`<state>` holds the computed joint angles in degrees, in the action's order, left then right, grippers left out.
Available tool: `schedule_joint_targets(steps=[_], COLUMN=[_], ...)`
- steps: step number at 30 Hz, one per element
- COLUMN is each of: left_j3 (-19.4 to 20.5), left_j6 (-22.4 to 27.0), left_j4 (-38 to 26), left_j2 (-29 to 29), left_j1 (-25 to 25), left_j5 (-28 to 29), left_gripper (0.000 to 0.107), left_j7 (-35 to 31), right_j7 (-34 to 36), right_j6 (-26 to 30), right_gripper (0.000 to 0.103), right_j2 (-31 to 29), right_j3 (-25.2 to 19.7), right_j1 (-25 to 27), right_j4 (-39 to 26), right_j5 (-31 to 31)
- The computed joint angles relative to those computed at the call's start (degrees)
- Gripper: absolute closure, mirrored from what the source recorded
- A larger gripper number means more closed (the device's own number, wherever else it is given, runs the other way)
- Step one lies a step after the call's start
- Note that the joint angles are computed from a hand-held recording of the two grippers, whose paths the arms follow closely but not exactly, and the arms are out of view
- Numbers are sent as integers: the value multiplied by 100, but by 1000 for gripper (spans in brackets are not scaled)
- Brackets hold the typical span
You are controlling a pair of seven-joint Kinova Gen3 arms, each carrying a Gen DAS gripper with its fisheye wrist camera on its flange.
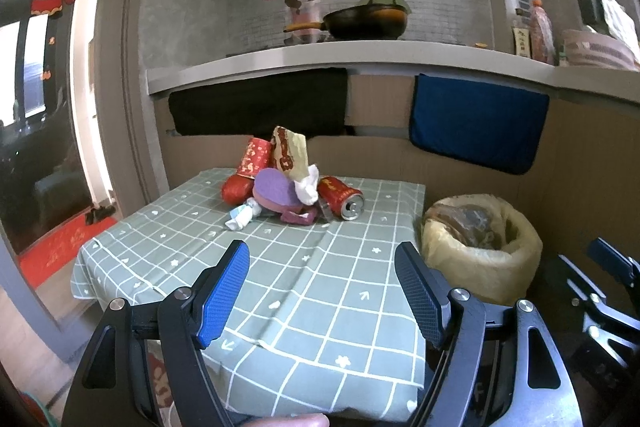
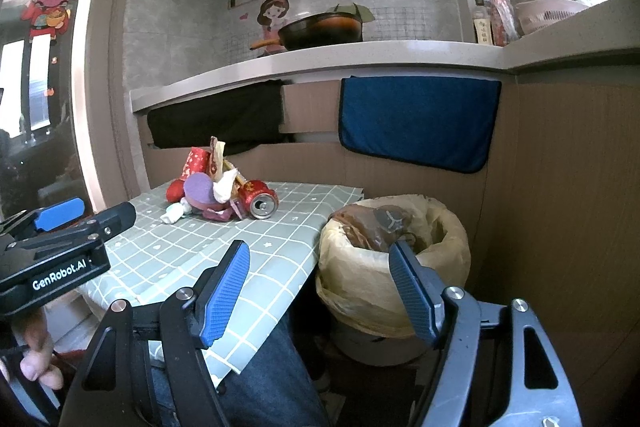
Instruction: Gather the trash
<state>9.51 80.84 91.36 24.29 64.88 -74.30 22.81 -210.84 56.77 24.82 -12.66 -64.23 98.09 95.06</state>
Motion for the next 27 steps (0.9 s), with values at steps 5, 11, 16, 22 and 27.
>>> schedule_joint_targets(steps=[5,11,16,22,27], left_j3=[-36,-107,-178,-297,-423], left_j6=[-325,-582,-1064,-2034,-2574], left_j4=[54,89,171,575,883], left_j2=[-142,-207,-290,-538,-558], left_j1=[-352,-678,-1083,-1689,-2133], left_j5=[144,201,272,90,-260], left_gripper=[32,32,32,32,34], left_j7=[-95,-127,-313,-304,148], right_j7=[193,767,1412,1885,2451], right_j6=[35,-445,-848,-1429,-1962], right_gripper=[33,33,33,33,33], right_j2=[102,293,576,921,1282], right_j3=[85,246,481,835,1093], right_j1=[25,250,316,442,631], right_j4=[-206,-693,-1238,-1934,-2582], right_j5=[42,-65,-161,-378,-926])
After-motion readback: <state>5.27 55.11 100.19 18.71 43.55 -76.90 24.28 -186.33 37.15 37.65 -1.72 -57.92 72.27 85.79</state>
